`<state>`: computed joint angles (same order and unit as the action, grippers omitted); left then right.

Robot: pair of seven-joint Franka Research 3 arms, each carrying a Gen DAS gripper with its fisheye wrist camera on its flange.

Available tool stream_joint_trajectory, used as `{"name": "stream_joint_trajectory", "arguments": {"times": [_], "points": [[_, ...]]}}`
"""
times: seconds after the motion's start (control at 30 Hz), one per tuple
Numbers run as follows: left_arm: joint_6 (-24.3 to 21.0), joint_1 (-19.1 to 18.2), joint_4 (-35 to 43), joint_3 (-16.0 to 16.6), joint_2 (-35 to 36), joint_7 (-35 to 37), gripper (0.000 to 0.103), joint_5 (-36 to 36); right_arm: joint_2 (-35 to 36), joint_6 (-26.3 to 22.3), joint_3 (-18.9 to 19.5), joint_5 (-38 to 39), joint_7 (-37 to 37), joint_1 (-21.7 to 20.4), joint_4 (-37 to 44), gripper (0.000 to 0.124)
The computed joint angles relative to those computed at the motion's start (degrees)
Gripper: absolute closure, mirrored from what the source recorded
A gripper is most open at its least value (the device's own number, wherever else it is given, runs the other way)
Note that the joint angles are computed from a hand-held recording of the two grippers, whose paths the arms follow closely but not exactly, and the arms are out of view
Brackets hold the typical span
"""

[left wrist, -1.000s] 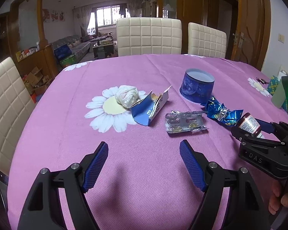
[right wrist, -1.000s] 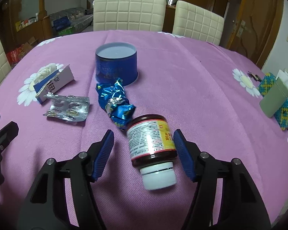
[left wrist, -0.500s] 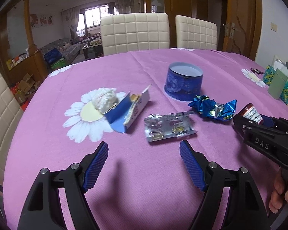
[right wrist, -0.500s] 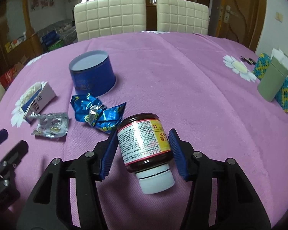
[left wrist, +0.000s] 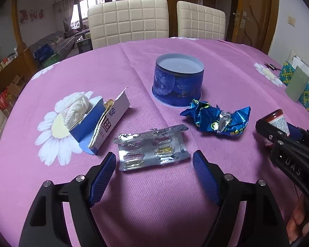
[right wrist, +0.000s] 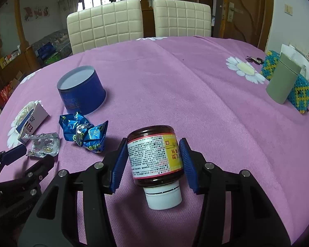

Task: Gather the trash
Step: 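Grasp the silver blister pack with the left gripper while the right holds the bottle, then carry blister pack and bottle to the bin and open both grippers to drop them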

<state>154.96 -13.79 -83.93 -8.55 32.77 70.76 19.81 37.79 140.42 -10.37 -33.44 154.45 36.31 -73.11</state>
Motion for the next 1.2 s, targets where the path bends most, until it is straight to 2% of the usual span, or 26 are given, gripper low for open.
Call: {"name": "stream_joint_trajectory", "arguments": {"times": [0.2,0.33,0.43,0.57,0.73,0.93,1.2], "points": [[-3.51,-0.71,4.33,0.52,2.57,-0.47,0.025,-0.14,-0.19,1.25,0.69,1.08,-1.25,-0.54,-0.52,0.073],[-2.22,0.45,3.25,-0.56,2.15,0.77,0.025,-1.43,0.17,1.60,0.51,1.21,-2.29,-0.18,-0.03,0.073],[-1.63,0.05,2.24,0.18,1.50,0.69,0.034,-0.64,0.21,1.84,0.33,1.35,-2.66,0.00,-0.01,0.073],[-1.11,-0.62,0.57,1.33,0.30,0.24,0.035,1.47,-0.10,2.46,0.19,1.52,-2.64,0.10,-0.58,0.073],[1.89,-2.04,-4.54,3.67,-3.40,-2.54,0.035,6.72,-0.52,4.45,0.18,1.24,-3.19,0.30,-1.48,0.073],[5.76,-1.75,-11.84,5.31,-9.37,-6.86,0.035,12.62,-0.63,8.16,1.45,2.53,-7.57,0.51,-2.10,0.073],[8.27,0.79,-21.50,5.76,-17.08,-12.69,0.035,18.84,-0.57,11.86,2.27,4.44,-12.80,2.84,-2.38,0.074]]}}
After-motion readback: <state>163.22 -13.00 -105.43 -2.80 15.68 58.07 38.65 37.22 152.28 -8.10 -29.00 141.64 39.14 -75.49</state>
